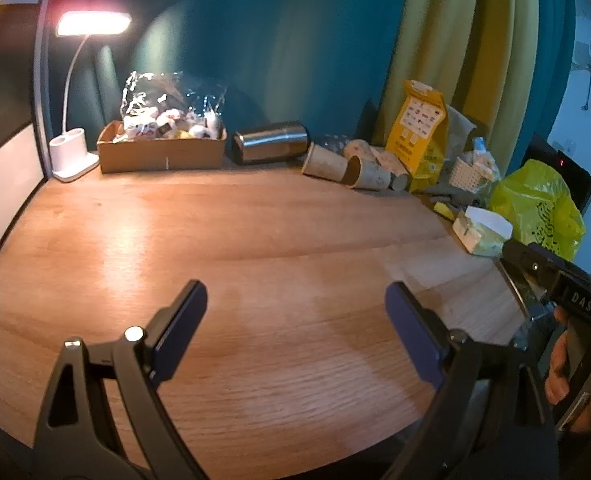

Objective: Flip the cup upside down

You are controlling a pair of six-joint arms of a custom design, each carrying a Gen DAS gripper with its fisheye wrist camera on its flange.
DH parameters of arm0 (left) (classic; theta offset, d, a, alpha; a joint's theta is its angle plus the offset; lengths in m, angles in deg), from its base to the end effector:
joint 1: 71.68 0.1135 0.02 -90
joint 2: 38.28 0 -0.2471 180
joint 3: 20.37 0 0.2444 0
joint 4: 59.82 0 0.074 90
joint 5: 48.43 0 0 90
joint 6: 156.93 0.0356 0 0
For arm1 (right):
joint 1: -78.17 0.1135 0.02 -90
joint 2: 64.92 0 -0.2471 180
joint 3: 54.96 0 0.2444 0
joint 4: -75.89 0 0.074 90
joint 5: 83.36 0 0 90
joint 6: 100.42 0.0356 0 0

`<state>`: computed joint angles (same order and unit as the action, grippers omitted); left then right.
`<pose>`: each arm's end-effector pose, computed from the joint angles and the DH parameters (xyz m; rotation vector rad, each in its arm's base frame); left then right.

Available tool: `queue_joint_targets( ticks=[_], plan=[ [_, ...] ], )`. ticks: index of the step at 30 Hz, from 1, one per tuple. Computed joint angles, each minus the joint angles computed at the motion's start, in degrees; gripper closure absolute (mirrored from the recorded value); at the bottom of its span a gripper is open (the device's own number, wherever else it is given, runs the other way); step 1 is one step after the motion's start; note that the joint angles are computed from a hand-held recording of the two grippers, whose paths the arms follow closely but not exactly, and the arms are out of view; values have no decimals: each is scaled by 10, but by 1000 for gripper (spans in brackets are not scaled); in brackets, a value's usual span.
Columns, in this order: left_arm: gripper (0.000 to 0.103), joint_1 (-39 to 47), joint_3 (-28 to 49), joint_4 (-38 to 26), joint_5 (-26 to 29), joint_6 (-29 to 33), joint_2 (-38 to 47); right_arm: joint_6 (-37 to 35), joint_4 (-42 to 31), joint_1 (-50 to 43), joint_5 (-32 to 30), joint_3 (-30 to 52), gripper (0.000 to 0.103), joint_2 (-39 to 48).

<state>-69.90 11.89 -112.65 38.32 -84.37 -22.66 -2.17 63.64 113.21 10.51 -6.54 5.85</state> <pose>0.1045 0.0053 0.1853 -0.3989 2.1663 -0.0904 0.2100 0.1443 0.1917 -0.4706 2.1443 0.3561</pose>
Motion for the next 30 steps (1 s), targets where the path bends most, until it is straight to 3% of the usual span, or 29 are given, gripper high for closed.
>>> queue_joint_targets(
  ticks=[4, 9, 16, 23, 30],
  plan=[
    [11, 9, 5, 36, 15, 17, 48, -2, 3, -7, -7, 12, 12, 16],
    [11, 12, 26, 119, 23, 38, 172, -12, 24, -31, -28, 46, 12, 73],
    [11, 31, 126, 239, 64, 69, 439, -36, 61, -83, -64, 115, 12, 181],
    [11, 23, 343, 260, 69, 106, 721, -40, 53, -144, -96, 263, 12, 337],
    [11, 9, 662, 168, 89, 129, 976, -12, 10, -186, -121, 427, 12, 475]
  ],
)
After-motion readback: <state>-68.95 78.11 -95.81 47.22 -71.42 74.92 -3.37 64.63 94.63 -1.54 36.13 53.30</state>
